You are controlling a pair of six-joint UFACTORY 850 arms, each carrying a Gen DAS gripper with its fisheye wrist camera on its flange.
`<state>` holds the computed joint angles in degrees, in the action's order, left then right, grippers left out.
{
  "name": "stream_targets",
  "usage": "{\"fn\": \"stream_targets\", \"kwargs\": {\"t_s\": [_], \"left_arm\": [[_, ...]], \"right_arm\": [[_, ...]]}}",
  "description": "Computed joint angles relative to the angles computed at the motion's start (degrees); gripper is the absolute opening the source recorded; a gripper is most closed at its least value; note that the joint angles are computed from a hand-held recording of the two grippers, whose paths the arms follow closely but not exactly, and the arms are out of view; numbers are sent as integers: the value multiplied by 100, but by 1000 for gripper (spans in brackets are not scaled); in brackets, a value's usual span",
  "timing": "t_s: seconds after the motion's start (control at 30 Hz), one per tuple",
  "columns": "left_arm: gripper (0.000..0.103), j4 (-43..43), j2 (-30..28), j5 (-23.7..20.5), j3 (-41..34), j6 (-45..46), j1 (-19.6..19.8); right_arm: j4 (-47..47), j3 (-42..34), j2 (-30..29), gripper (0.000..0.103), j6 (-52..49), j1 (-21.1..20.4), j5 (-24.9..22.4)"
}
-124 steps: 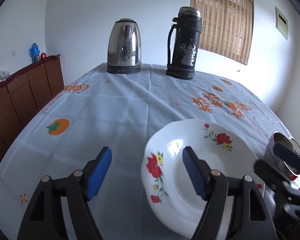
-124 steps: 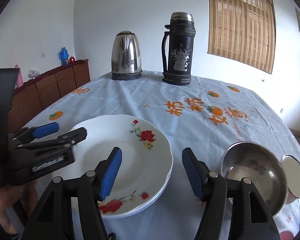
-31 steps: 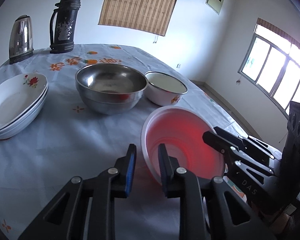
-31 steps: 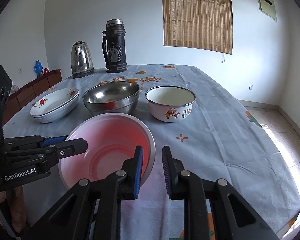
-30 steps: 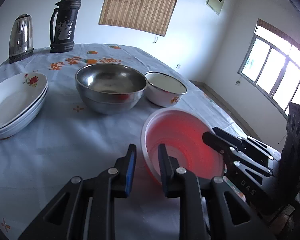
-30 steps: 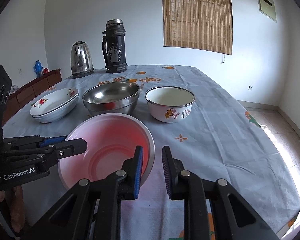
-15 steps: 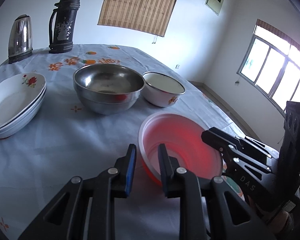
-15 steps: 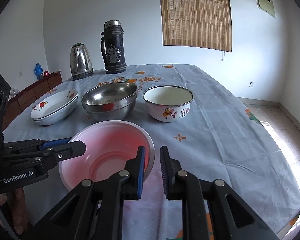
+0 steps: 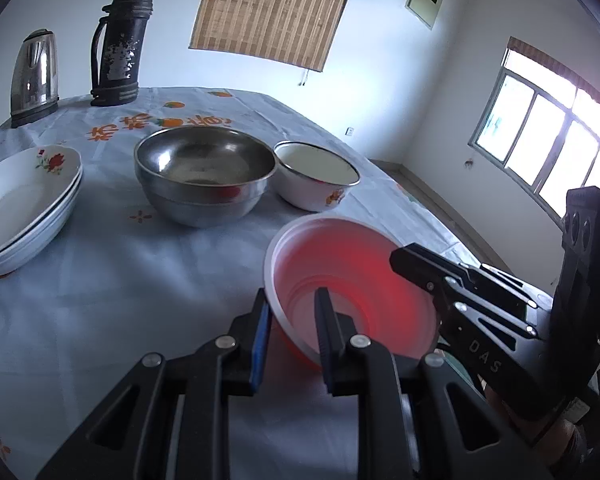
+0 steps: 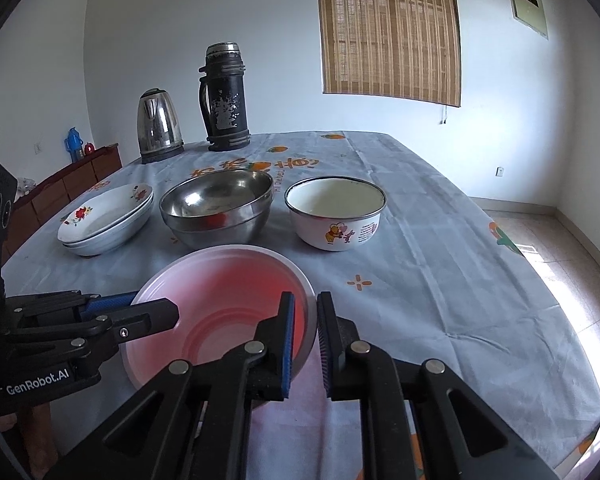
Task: Organize plates and bowls
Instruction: 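Lift the pink bowl with both tools and carry it over the steel bowl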
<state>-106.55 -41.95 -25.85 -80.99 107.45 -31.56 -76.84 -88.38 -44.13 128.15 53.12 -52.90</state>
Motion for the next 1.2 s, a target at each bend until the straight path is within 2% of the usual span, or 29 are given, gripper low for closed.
{"fn": "stream_targets", "kwargs": {"t_s": [0.47,1.0,1.2], "left_arm": [[20,-509,157,144,-92,474,0],[20,-662,-79,323,-936,679,7],[20,-405,-320,356,-1408,368,42]], "right_arm": [[-159,-251,5,12,-314,-54,-110],[-436,-528,58,12,-646,-248,-285],[-471,-716,3,12,-827,-366,-278]]}}
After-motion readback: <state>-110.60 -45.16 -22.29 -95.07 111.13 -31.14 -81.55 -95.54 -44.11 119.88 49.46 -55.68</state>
